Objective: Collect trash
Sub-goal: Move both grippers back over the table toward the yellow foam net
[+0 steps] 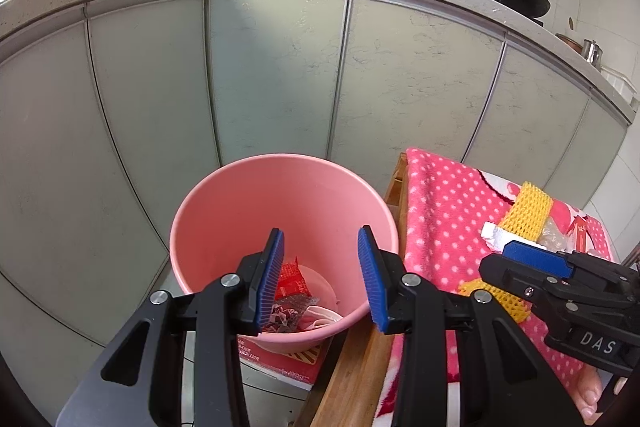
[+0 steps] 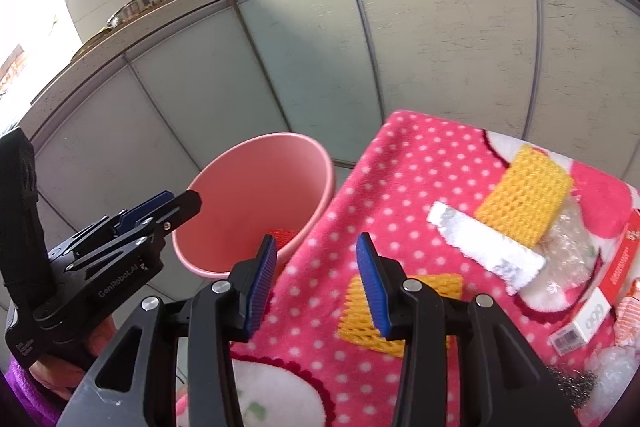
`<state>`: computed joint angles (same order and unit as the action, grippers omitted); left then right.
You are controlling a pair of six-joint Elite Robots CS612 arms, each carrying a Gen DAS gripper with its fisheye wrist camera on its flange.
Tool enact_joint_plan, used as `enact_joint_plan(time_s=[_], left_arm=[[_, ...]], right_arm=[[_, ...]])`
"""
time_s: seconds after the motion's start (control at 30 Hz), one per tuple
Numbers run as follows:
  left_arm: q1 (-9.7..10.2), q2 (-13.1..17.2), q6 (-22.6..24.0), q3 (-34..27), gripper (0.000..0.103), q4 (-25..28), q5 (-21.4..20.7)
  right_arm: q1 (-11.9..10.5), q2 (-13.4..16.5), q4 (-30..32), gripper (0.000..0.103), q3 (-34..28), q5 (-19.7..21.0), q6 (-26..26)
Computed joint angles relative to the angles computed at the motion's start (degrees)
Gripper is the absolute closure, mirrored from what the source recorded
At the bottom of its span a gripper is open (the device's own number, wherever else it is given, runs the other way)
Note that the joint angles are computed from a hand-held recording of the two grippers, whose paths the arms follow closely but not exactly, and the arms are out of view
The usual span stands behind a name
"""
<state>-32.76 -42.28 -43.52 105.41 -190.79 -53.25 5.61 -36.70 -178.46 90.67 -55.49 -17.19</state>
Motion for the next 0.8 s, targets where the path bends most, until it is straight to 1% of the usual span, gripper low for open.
enact_joint_plan(time_s=[0.2,0.6,0.8], left_arm=[[-0.25,0.2,0.8,-0.7,0.064,0.3,-0.8],[-1.20,0.4,3.4,-1.9,0.064,0.5,-1.3],[-1.80,0.6,5.1,-2.8,0.064,0.7,-1.7]], right_arm=[[-0.4,-0.4,-3.4,0.061,0.9,-3.6,2.9],[-1.6,-0.4,-6.7,0.061,1.5,-8.4,7.9],[-2.7,-0.5,-7.6,0.061,2.1,-9.8,10.7]])
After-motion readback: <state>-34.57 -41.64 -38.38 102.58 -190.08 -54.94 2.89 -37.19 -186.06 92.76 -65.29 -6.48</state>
